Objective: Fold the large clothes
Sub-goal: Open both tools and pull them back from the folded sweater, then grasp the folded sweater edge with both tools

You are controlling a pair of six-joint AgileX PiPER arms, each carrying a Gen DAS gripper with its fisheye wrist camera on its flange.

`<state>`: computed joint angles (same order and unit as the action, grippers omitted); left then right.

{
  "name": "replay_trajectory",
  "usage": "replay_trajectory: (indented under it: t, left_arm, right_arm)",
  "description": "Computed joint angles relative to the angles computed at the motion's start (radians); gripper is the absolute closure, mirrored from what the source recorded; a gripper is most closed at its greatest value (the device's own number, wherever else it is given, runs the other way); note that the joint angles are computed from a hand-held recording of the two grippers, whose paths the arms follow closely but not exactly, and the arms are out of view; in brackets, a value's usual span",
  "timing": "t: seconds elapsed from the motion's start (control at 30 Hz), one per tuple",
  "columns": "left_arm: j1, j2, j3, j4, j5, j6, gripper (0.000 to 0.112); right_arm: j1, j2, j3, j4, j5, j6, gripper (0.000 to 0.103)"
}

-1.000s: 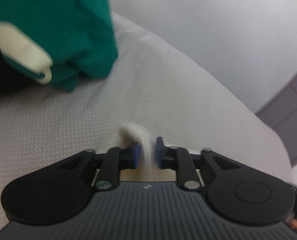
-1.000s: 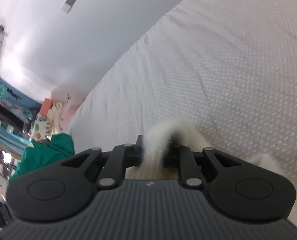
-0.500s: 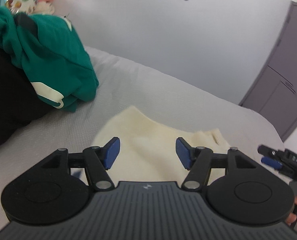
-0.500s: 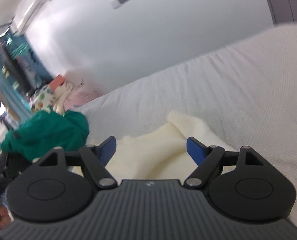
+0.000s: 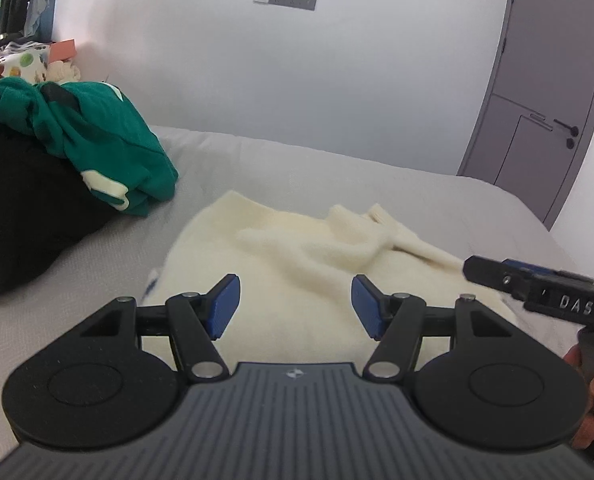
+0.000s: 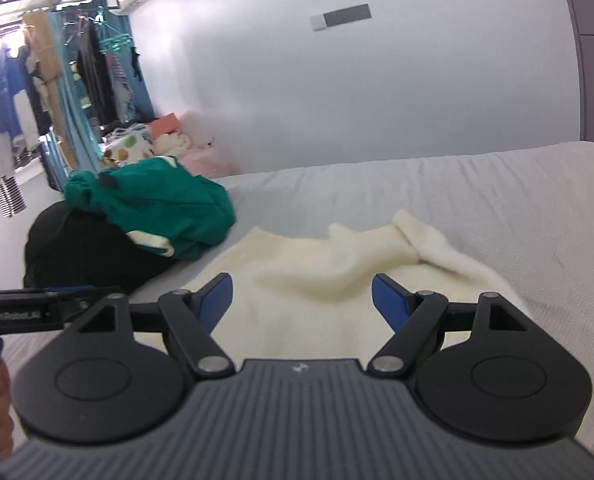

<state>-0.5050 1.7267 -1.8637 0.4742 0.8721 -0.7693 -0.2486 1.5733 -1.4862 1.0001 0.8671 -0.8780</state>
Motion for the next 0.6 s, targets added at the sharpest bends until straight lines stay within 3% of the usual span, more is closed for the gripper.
replay_trajectory:
  t: [0.23,0.43,0.6]
  left_arm:
    - [-0.084,-0.138,0.288,0.135,-0.121,-0.237,0.045]
    - [-0.111,-0.148,0.373,0.218,-0.134,-0.361,0.045]
    - [-0.072,-0.114,0.391,0.176,-0.179,-0.373,0.045]
  right_arm:
    - [-0.015,-0.146,0.250,0.077,-0.040,-0.162,0.024]
    - [-0.036,-0.178,0.302,0.046,-0.028,-0.120,0.024]
    - [-0.021,-0.169,0.316,0.026,-0.053,-0.077,0.024]
